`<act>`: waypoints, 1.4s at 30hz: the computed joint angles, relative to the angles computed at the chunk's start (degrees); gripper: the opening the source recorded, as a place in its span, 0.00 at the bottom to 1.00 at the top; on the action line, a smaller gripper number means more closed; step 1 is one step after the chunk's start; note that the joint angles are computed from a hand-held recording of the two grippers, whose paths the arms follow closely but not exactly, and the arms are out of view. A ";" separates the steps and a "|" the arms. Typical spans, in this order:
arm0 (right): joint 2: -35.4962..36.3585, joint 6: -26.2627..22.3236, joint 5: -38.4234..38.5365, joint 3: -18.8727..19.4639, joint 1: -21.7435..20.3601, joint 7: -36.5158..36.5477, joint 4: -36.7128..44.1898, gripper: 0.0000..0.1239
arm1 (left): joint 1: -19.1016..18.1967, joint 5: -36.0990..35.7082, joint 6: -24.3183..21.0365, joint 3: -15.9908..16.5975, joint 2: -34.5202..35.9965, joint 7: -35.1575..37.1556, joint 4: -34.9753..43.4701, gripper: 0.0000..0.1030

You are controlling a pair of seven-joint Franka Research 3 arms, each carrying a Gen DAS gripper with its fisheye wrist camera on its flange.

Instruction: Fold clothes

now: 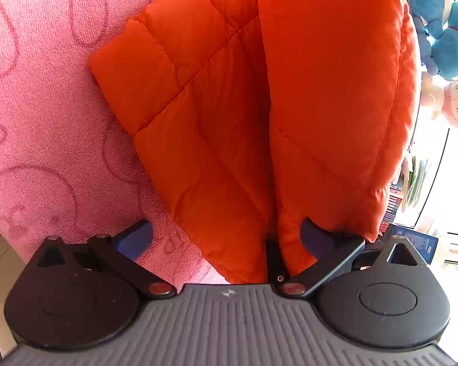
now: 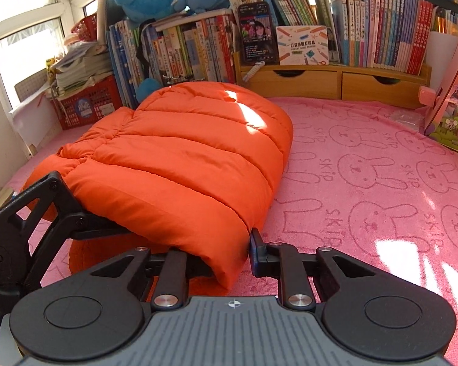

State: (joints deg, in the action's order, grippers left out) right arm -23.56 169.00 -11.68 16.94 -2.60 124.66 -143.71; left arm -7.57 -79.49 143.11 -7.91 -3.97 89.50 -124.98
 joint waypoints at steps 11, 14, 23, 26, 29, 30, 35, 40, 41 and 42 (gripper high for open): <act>0.77 -2.08 -3.48 1.39 -0.84 2.28 0.76 0.18 | 1.84 0.77 -5.94 0.41 1.13 2.91 2.15 1.00; 0.85 -2.46 -4.86 1.42 -0.81 2.90 0.80 0.18 | 1.70 0.67 -5.19 0.29 0.65 3.53 1.84 1.00; 1.13 -2.16 -8.22 1.99 -1.44 5.65 0.95 0.18 | 1.25 0.41 -3.15 0.33 -0.34 0.20 1.36 0.99; 1.13 -2.78 -9.75 2.91 -2.45 7.53 1.34 0.18 | 0.90 3.36 -0.63 0.12 -1.33 -2.02 0.67 0.70; 1.02 -4.21 -12.83 4.13 -3.61 9.74 1.68 0.18 | 0.69 8.18 0.82 0.44 -2.04 -5.28 0.41 0.36; 0.95 -4.60 -13.83 4.34 -3.79 10.44 1.72 0.18 | 0.66 9.42 1.14 0.61 -2.21 -6.12 0.35 0.32; 1.11 -5.75 -18.41 4.69 -3.77 13.12 2.19 0.18 | 0.99 17.81 2.55 1.27 -1.77 -8.29 1.72 0.18; 1.14 -7.23 -24.44 5.36 -3.77 16.00 2.07 0.21 | 2.25 26.37 4.61 2.39 -2.33 -13.86 1.30 0.17; 1.20 -7.44 -25.36 5.14 -3.48 16.38 1.92 0.21 | 2.52 26.72 5.06 2.89 -2.41 -13.22 1.16 0.15; 1.29 -7.48 -25.81 4.66 -2.99 16.68 1.72 0.22 | 2.98 28.58 5.73 3.17 -2.55 -13.49 1.10 0.15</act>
